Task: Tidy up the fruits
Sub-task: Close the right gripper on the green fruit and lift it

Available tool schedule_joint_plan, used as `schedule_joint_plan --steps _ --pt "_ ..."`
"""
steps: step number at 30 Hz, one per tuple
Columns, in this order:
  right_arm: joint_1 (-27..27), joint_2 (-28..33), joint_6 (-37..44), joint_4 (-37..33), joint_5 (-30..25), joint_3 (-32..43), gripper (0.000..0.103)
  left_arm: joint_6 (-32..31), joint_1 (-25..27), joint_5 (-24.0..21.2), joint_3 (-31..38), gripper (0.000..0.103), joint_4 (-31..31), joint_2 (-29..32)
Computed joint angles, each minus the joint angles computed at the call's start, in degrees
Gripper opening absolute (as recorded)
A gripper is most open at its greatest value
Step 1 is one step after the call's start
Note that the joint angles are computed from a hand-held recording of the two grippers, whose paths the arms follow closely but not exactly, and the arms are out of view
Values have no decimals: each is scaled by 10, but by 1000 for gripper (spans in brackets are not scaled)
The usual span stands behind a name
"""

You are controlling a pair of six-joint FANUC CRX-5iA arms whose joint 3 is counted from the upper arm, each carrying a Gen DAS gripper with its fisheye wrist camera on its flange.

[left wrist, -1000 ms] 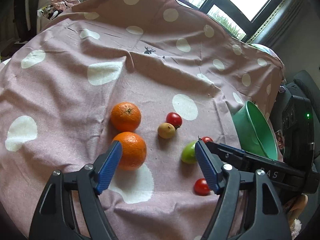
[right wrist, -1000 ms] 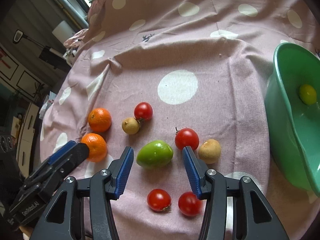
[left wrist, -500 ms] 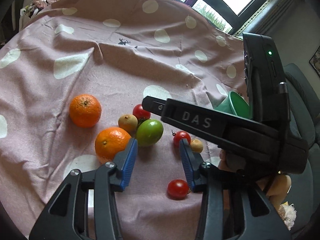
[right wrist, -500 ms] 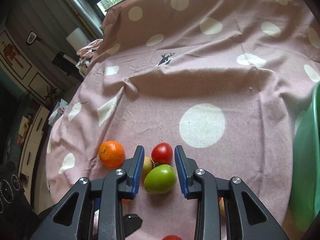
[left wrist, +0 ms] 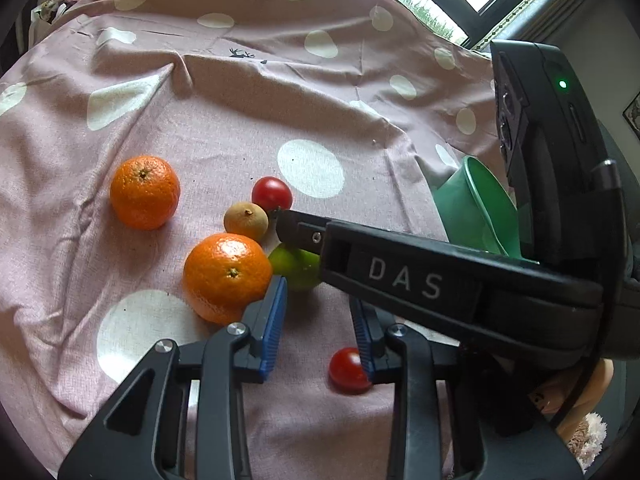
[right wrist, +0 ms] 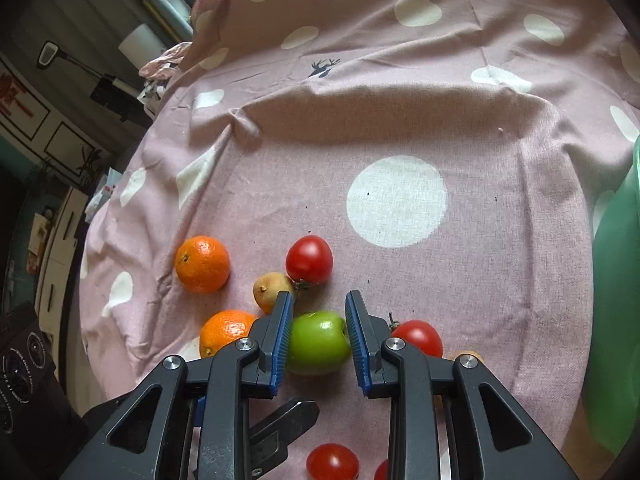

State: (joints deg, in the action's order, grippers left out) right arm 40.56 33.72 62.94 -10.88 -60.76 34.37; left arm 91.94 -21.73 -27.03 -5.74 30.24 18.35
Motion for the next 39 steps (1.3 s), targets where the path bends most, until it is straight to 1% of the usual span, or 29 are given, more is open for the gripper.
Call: schedule_joint_plan --steps 4,9,11,15,18,19,20,23,29,33,39 --pt "7 -6 8 12 4 -11 30 6 -1 -10 7 32 -13 3" --pt "1 -16 17 -6 -7 -17 30 37 2 -45 27 33 -31 18" --pt "-1 -20 19 -14 -3 -23 30 29 3 -47 25 35 -16 22" --pt "-3 -22 17 -20 -2 -25 30 44 -1 -49 36 35 -47 23" --pt "-2 -23 17 -21 -1 -28 33 42 -1 -46 36 35 -46 24" --pt "-2 -24 19 -19 2 -30 34 38 -1 -44 34 35 -42 24" --pt "-1 -24 21 -20 3 -30 38 37 -1 -43 35 35 -41 25" --pt "0 -22 27 -26 3 -30 42 44 -3 -40 38 35 -54 24" --pt "1 -27 21 -33 6 -37 43 31 -1 -29 26 36 -41 16" --pt "11 -43 11 -10 29 -59 43 18 -3 -12 12 36 -33 2" --pt "23 -69 0 11 63 -88 43 16 -8 11 -2 37 -59 -26"
